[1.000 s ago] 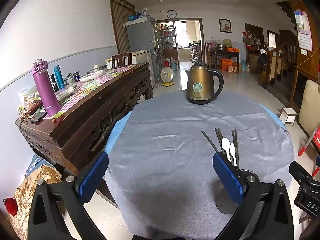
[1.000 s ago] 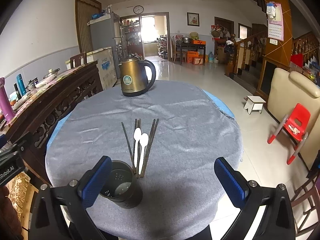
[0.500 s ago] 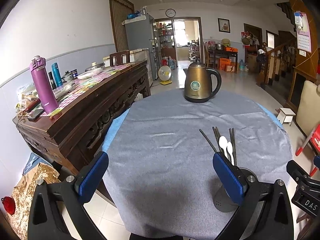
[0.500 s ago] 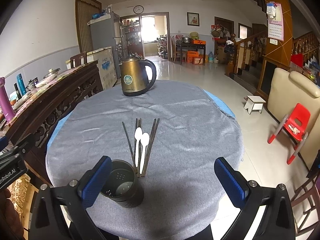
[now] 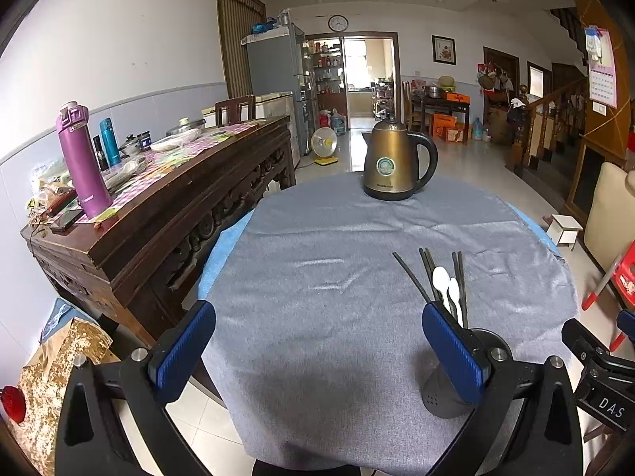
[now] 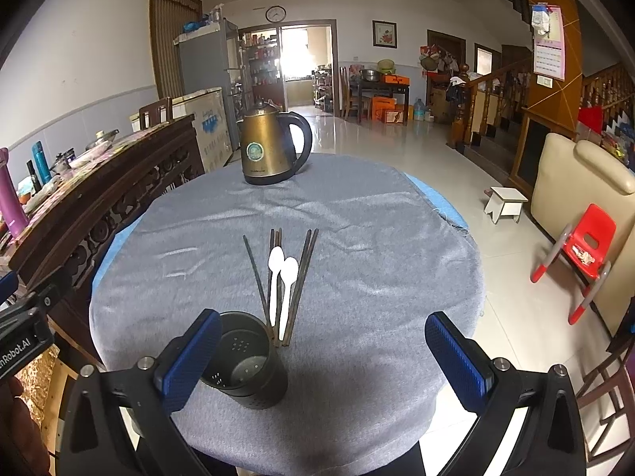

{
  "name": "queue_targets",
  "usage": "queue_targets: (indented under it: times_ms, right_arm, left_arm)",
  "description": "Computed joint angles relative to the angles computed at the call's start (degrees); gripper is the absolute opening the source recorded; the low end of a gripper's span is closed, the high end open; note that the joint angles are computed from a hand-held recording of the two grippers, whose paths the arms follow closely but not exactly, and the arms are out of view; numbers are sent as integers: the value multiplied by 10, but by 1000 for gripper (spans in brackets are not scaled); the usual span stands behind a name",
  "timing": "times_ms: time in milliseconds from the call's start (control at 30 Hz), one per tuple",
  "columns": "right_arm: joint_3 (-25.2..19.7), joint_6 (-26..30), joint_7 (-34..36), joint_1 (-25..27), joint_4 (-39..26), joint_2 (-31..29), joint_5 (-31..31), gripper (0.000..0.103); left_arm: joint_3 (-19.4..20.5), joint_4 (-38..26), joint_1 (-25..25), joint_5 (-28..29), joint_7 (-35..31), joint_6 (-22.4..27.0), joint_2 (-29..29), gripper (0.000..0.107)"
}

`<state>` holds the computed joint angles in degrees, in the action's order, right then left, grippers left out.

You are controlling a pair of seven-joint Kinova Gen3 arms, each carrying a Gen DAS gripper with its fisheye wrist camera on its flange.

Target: Organize utensils

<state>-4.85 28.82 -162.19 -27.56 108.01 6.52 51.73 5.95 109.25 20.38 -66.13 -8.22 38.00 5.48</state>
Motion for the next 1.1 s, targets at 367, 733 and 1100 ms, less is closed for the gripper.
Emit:
queue_targets:
  times_ms: [367,733,1100]
  right_arm:
    - [-2,9,8,-7,-10,8,-5,103]
    - [3,10,14,-14,-15,12,-13,103]
    - [9,2,20,-10,-16,18,-24,103]
  left_arm:
    - [-3,7,-12,7,-1,-16,-5,103]
    - [-5,6,-18,15,-12,-21,-3,103]
    - [-10,-4,-15,27,-30,-22,9,103]
